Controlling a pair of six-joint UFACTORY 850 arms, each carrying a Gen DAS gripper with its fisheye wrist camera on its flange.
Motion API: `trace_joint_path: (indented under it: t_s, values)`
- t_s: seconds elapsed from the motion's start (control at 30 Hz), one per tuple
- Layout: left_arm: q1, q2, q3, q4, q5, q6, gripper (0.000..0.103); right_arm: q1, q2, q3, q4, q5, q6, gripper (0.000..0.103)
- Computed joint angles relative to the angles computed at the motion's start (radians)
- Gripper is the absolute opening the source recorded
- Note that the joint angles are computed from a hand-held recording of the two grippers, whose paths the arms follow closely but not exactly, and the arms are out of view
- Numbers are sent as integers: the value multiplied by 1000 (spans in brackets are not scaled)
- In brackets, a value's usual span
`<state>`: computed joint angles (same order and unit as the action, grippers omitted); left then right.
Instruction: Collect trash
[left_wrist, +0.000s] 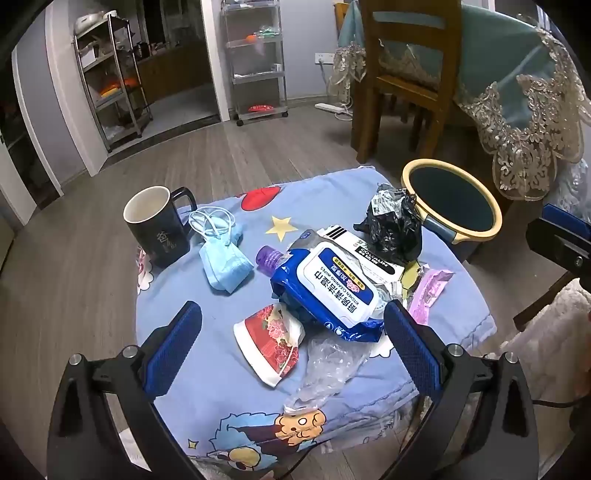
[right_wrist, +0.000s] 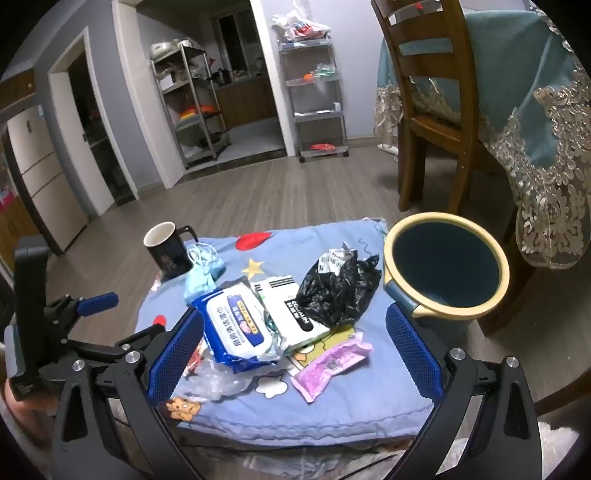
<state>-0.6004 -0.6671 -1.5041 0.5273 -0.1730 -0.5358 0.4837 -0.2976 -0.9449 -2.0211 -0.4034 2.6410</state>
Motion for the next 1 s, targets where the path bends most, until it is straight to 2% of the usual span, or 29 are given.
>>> trace_joint_path:
  t_s: [0.13, 1.0]
  values:
    - [-9, 3, 13, 131, 5, -126, 97, -1, 1, 4, -8, -1, 8, 98]
    - [-12, 1, 13, 152, 2, -149, 97, -5, -3, 8, -13, 1, 20, 98]
